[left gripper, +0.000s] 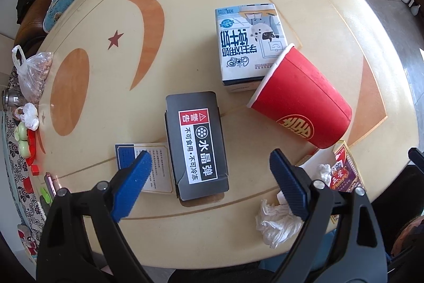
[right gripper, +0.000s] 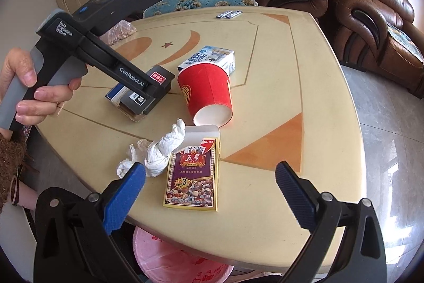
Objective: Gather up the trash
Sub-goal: 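Grasp the black box with the left gripper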
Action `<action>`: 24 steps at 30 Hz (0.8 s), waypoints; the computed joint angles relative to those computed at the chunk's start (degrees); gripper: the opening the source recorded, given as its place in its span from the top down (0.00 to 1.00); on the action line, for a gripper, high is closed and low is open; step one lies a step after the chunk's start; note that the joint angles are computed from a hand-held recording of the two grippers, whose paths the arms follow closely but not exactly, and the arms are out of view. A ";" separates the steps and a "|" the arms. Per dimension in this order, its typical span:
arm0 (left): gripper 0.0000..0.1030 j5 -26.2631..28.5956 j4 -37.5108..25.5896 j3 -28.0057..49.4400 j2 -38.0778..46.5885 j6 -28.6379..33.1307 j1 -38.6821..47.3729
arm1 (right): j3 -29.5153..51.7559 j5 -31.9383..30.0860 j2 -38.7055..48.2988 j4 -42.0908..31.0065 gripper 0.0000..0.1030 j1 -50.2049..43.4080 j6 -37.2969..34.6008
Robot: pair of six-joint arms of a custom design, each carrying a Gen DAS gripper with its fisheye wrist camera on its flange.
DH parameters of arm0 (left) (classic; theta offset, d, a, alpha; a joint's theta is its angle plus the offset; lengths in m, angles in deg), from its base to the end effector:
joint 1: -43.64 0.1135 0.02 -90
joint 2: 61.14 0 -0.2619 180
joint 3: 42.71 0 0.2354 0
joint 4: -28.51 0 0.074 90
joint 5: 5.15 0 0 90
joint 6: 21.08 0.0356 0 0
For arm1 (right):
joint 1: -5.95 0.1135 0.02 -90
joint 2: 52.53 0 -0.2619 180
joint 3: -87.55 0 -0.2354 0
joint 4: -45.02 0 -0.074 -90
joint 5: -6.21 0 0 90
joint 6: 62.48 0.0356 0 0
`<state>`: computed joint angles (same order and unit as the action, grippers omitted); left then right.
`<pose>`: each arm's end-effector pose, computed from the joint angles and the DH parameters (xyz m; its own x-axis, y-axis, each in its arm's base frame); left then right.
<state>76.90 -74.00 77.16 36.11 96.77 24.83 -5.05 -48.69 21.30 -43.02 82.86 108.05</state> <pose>0.2756 -0.0887 0.3563 -0.6855 0.7223 -0.0916 0.6974 0.6875 0.2024 0.0660 0.1936 0.3209 -0.7875 0.1763 -0.5905 0.0899 0.9808 0.1729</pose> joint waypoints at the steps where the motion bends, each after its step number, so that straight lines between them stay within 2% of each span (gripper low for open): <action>1: 0.14 0.02 0.12 0.00 0.35 -0.02 -0.08 | -0.95 -0.71 0.08 1.34 0.07 -0.53 -0.68; 14: 0.14 0.13 3.62 -0.94 4.02 -0.04 -0.45 | -12.43 -6.84 0.70 16.11 0.07 -6.71 -8.02; 24: 0.15 -0.07 5.51 -1.71 6.19 1.31 0.32 | -10.72 -5.50 4.92 16.38 0.07 -6.10 -9.40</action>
